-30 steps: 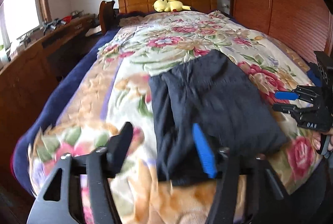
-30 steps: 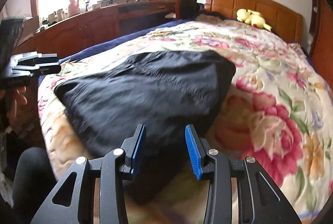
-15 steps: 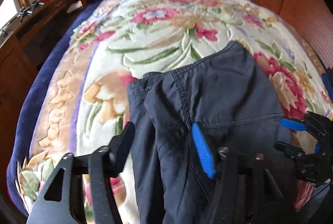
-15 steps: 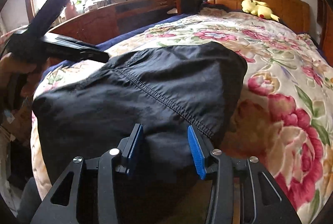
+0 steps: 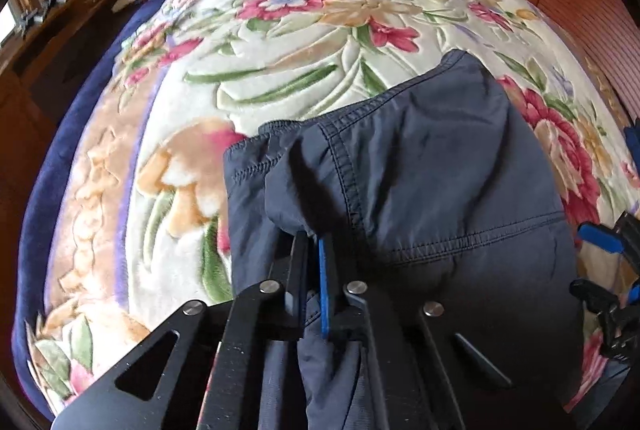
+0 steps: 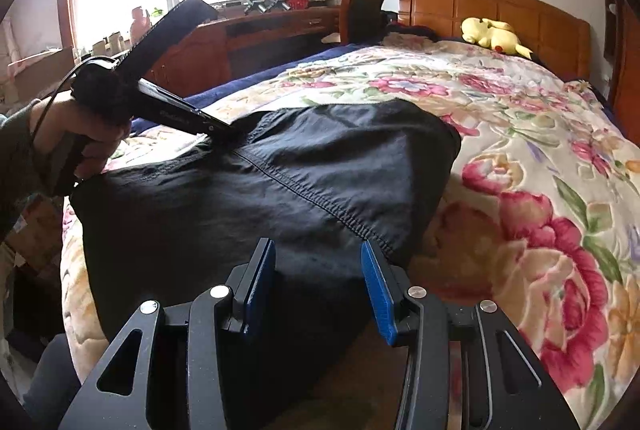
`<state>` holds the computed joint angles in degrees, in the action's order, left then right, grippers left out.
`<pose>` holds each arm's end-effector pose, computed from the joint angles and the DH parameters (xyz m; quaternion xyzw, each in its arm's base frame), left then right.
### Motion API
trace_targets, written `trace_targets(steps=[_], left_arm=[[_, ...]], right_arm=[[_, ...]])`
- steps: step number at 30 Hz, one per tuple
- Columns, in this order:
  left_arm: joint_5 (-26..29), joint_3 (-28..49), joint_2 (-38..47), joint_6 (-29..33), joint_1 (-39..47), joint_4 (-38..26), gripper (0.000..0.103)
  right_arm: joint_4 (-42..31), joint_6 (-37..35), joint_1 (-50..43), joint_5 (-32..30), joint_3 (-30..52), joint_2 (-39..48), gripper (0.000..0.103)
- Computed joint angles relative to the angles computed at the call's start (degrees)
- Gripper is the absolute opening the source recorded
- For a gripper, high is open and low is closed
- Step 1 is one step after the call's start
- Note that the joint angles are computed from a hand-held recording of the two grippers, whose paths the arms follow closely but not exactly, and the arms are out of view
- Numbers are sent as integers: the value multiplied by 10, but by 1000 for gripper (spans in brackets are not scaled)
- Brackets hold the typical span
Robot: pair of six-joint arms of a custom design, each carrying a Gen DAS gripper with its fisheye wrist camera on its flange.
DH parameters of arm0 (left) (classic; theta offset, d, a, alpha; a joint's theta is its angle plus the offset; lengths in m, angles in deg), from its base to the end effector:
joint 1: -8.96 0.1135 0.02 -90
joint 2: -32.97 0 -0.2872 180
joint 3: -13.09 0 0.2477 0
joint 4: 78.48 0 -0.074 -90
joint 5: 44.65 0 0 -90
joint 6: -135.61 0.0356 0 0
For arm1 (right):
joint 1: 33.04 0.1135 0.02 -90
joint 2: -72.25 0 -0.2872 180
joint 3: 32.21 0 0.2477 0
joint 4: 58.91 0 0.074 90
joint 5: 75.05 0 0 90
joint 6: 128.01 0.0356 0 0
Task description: Fold large clothes
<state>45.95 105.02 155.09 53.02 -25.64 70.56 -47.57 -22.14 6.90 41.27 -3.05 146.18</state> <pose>0.3617 -0.2500 0.1362 0.3484 0.9036 -0.0635 0.2409 0.1671 0.1193 0.1567 -0.0733 0.8611 0.0388 0.5016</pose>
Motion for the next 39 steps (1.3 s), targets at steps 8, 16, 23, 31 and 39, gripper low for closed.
trace_targets(steps=[8,16,23,31,39], left_arm=[[-51,-35,-31,18,1,67,3],[-59,-144,-122,7,0,126,3],[1,-304,-257,7,41,184,34],[24,-457,-324,13,94,262,49],[91,-567,-317,12,154,367,49]], right_arm=[[26,6,-2,-2,-18,-1,46],[32,0,-19,-21,-10,17,46],[37,5,-17,-19,-7,30,46],[51,3,-23,-20,-7,43,46],[32,3,-34,-22,8,52,53]])
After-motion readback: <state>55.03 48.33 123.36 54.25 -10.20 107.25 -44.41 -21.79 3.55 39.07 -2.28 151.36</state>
